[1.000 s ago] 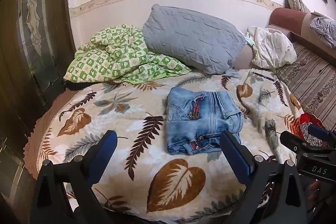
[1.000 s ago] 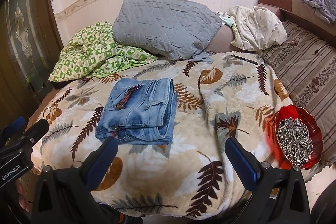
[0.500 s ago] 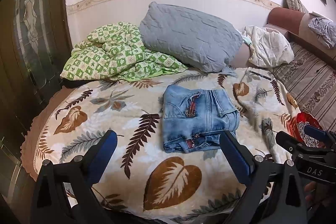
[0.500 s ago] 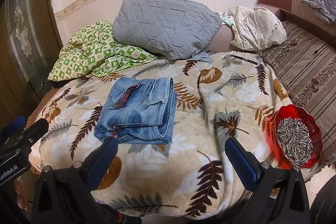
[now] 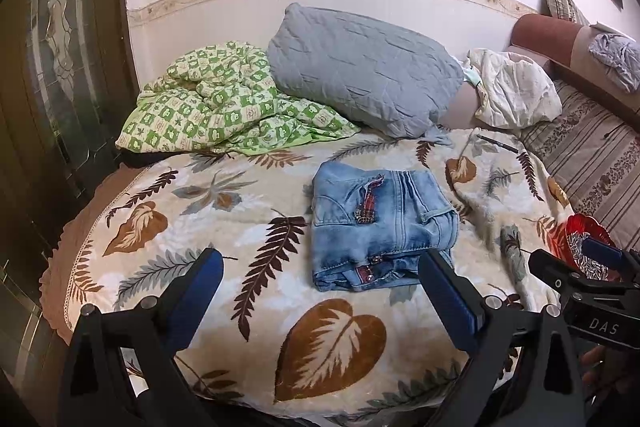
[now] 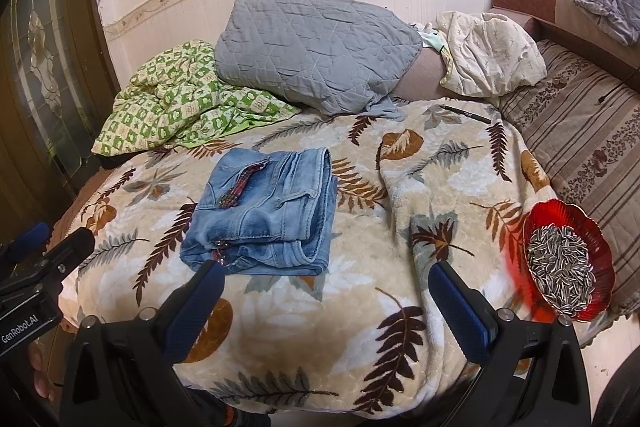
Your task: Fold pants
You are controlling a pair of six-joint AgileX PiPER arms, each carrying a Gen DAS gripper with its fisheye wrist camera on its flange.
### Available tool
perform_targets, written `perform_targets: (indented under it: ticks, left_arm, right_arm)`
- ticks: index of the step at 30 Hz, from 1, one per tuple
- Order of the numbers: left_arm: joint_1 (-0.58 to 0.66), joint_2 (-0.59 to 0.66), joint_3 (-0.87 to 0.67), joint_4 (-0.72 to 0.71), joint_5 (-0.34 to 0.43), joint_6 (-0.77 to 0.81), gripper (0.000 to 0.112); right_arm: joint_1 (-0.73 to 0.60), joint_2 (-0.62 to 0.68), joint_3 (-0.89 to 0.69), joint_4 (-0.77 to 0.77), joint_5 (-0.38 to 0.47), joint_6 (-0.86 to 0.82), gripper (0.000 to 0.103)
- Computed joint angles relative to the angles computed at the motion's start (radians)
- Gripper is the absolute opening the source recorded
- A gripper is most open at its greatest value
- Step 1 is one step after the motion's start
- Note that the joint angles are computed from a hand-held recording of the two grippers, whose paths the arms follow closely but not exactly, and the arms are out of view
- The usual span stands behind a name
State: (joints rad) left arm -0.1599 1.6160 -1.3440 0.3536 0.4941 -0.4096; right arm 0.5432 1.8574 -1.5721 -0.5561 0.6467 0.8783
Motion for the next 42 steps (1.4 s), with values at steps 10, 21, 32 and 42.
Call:
perform_targets:
  ticks: [10,21,32,42]
  left_arm:
    - [0.001,-0.002,0.001,-0.002,0.001,0.002,0.098]
    - [-0.003,0.0,0.0,0.006,0.002,-0.005,0.098]
    - [-0.006,-0.001,0.001,0.011,0.003,-0.01,0.098]
    - [0.004,0.003,-0.001,0.008,0.0,-0.004,0.098]
  right_arm:
    - [0.0,0.002,-0.003,0.002,0.003,-0.003,0.103]
    - [0.004,0.003,-0.007,0.0,0.008,0.001,0.103]
    - [0.005,0.004,-0.007,-0.003,0.009,0.003,0.103]
    - [0.006,0.0,-0.003,-0.001,0.008,0.011,0.103]
